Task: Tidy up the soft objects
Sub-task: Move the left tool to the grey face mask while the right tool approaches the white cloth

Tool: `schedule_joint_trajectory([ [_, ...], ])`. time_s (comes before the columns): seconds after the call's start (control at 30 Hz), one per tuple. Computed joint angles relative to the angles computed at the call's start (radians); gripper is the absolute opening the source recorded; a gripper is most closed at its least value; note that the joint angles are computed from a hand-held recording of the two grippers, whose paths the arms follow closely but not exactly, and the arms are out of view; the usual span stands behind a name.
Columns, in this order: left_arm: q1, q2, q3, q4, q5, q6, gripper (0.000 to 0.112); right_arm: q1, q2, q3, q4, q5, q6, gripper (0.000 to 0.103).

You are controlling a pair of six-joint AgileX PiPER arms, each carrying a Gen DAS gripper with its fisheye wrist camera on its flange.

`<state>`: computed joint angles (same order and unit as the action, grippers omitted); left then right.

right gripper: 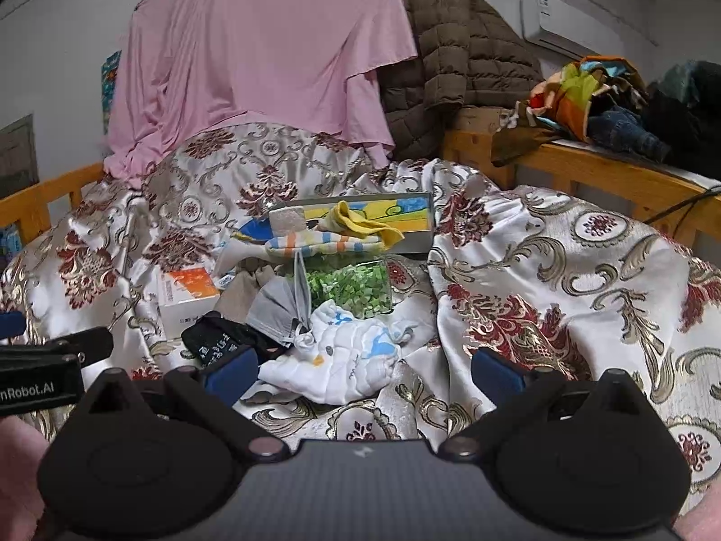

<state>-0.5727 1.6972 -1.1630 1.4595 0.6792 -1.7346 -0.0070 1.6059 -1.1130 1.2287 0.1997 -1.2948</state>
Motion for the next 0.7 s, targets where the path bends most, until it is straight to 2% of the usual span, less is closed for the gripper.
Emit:
schedule_joint_trajectory([
  [0.13, 0.021, -0.006, -0.021, -0.062, -0.052, 0.054, 0.102, -0.006, 0.029, -0.058, -0.144, 0.067, 0.080, 0.103],
  [0.2, 0.057, 0.010, -0.058, -0.121, -0.111, 0.119, 0.102, -0.011, 0.051, -0.094, -0.186, 0.105, 0.083, 0.103],
  [0.33, 0.100, 0.048, -0.134, -0.243, -0.161, 0.259, 0.102, -0.027, 0.121, -0.191, -0.290, 0.162, 0.107, 0.103],
  [0.5, 0.167, 0.144, -0.290, -0.462, -0.240, 0.570, 0.102, -0.061, 0.260, -0.385, -0.406, 0.307, 0.188, 0.103],
  [0.7, 0.226, 0.270, -0.482, -0.804, -0.313, 1.014, 0.102, -0.072, 0.405, -0.568, -0.466, 0.417, 0.190, 0.103],
])
